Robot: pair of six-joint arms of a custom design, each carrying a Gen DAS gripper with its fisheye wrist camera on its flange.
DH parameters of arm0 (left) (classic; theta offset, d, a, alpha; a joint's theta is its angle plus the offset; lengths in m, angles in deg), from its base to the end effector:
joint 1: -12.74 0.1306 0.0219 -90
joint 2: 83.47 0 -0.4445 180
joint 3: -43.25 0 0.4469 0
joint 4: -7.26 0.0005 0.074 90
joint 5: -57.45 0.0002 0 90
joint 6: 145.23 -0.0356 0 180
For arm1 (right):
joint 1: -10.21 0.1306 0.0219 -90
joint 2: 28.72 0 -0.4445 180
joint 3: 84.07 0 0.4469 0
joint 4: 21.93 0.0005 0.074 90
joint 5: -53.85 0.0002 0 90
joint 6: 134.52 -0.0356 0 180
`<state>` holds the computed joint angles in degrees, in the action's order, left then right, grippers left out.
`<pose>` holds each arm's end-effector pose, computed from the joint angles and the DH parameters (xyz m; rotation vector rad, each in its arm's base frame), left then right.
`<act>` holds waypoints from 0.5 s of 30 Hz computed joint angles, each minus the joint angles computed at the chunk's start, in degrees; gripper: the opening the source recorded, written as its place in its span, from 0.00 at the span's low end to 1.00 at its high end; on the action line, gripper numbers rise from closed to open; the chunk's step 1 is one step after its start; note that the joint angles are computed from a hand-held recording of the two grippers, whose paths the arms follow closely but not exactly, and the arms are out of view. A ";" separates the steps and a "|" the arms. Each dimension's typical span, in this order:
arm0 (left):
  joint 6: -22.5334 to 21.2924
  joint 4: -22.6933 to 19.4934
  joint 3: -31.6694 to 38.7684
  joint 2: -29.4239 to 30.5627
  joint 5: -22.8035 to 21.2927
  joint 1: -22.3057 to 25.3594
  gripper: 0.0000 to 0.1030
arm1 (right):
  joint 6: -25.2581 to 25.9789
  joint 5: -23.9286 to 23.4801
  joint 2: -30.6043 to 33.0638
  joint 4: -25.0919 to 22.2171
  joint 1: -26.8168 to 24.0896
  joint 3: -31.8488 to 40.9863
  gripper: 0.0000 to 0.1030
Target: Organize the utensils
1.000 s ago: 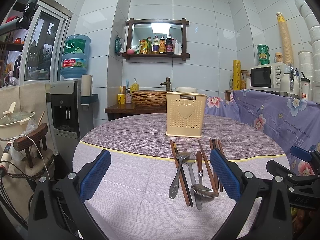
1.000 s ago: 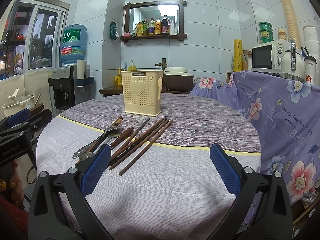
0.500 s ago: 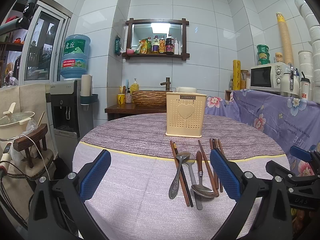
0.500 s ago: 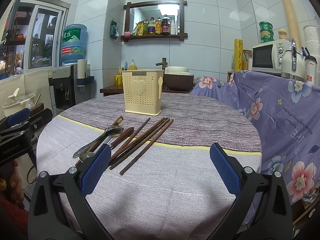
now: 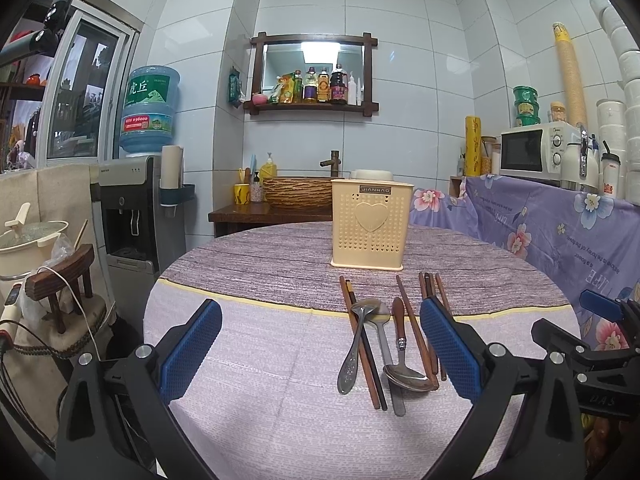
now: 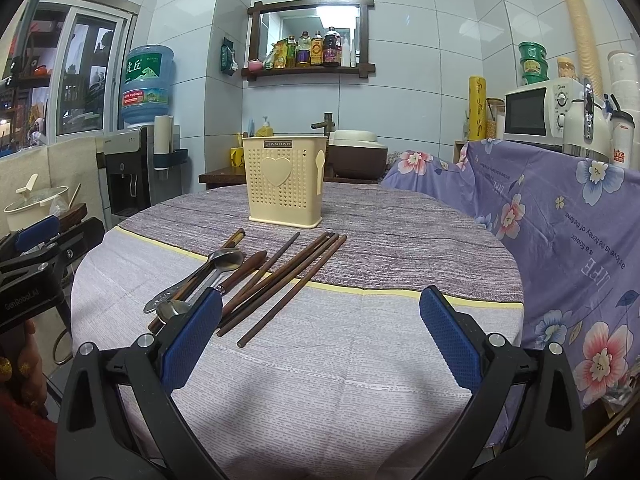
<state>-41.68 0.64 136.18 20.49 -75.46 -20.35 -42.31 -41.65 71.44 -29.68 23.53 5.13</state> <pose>0.5685 -0.3421 0.4459 -0.1960 1.7857 0.1233 0.6247 0.1509 0.4479 -0.3217 1.8745 0.2228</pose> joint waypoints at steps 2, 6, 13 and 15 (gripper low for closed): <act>0.32 -1.82 0.60 0.24 0.08 0.29 0.96 | 0.31 0.03 0.38 -0.89 -0.08 0.58 0.95; 2.26 -8.42 2.85 0.88 2.79 1.80 0.96 | 0.84 0.17 1.81 -4.35 -0.50 2.87 0.95; 2.96 -23.16 9.88 3.87 11.74 5.63 0.96 | 3.51 1.13 8.08 -15.92 -1.46 13.23 0.95; 3.82 -26.23 11.88 4.60 15.82 7.17 0.95 | 3.96 0.59 10.58 -20.28 -1.76 17.31 0.95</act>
<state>-37.86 -25.59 148.06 25.09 -59.64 -13.18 -38.35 -41.06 82.02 -49.96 21.76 22.44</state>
